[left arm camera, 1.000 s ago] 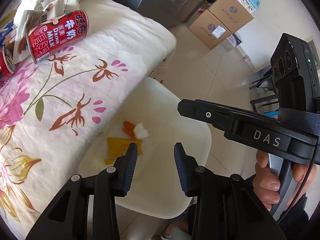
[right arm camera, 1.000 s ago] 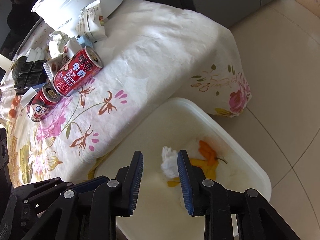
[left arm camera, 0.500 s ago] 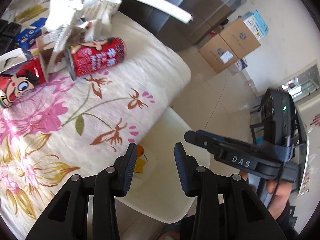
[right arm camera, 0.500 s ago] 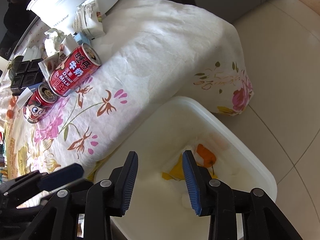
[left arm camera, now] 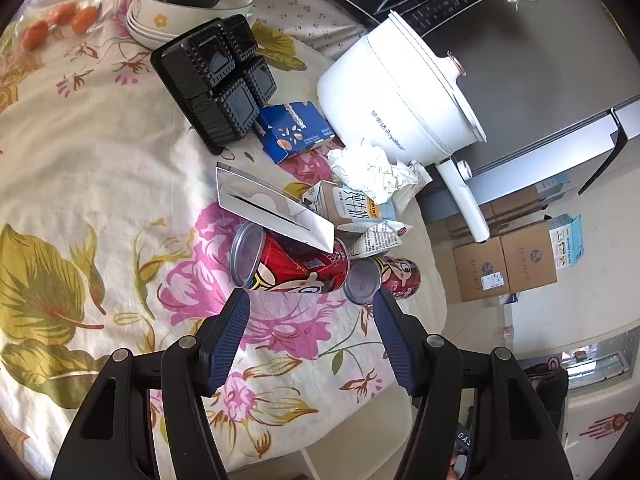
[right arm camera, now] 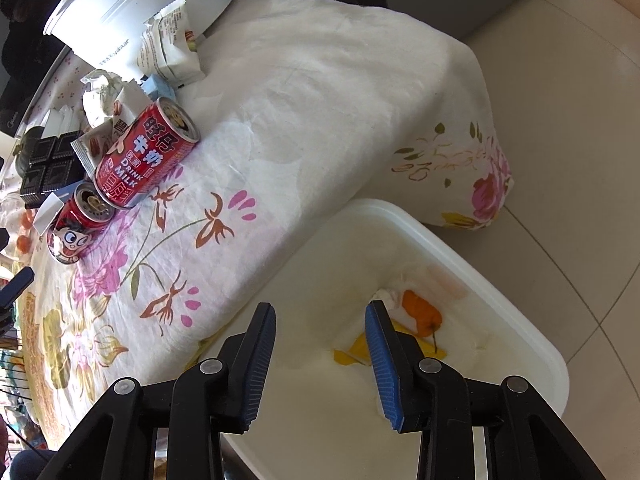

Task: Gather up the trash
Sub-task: 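Move both open grippers back to the red cans on the table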

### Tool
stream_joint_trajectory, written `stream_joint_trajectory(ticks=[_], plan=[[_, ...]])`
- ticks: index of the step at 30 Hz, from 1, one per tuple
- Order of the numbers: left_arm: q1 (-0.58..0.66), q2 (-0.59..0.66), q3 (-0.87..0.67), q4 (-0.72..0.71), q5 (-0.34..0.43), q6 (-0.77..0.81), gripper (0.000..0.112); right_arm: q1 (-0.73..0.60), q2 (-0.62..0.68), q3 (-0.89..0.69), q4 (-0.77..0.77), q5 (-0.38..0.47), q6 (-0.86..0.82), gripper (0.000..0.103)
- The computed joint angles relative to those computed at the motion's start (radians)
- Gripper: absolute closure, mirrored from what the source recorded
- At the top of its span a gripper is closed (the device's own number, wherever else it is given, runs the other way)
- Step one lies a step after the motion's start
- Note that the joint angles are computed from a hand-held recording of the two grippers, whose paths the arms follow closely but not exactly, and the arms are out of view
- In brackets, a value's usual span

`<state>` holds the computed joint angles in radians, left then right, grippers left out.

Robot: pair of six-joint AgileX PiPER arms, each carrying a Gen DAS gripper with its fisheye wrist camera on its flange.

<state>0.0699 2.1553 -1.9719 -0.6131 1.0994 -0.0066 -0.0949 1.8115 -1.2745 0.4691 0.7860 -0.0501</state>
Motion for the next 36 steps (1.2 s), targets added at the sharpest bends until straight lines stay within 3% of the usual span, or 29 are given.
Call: stream_joint_trajectory(ticks=[11, 15, 19, 22, 27, 30, 33, 34, 36], plan=[[-0.106, 0.096, -0.165, 0.22, 0.035, -0.048, 0.042, 0.078, 0.081, -0.123, 0.021, 0.007, 0.066, 0.058], [-0.178, 0.048, -0.129, 0.379, -0.031, 0.024, 0.042, 0.09, 0.108, -0.155, 0.021, 0.017, 0.077, 0.058], [-0.312, -0.031, 0.009, 0.635, -0.182, 0.111, 0.042, 0.09, 0.128, -0.17, 0.019, 0.023, 0.082, 0.058], [-0.36, -0.005, -0.002, 0.691, -0.158, 0.172, 0.042, 0.08, 0.139, -0.175, 0.037, 0.031, 0.078, 0.058], [-0.42, 0.048, -0.016, 0.953, -0.184, 0.07, 0.042, 0.068, 0.143, -0.18, 0.076, 0.029, 0.064, 0.058], [-0.398, 0.087, -0.071, 0.865, -0.14, 0.143, 0.042, 0.061, 0.154, -0.194, 0.121, 0.037, 0.05, 0.058], [-0.408, 0.113, -0.094, 0.881, -0.114, 0.15, 0.042, 0.063, 0.172, -0.221, 0.145, 0.046, 0.051, 0.058], [-0.409, 0.12, -0.101, 0.885, -0.106, 0.146, 0.045, 0.063, 0.177, -0.229, 0.158, 0.048, 0.049, 0.058], [-0.396, 0.141, -0.145, 0.82, -0.059, 0.171, 0.063, 0.058, 0.193, -0.246, 0.209, 0.052, 0.035, 0.058]])
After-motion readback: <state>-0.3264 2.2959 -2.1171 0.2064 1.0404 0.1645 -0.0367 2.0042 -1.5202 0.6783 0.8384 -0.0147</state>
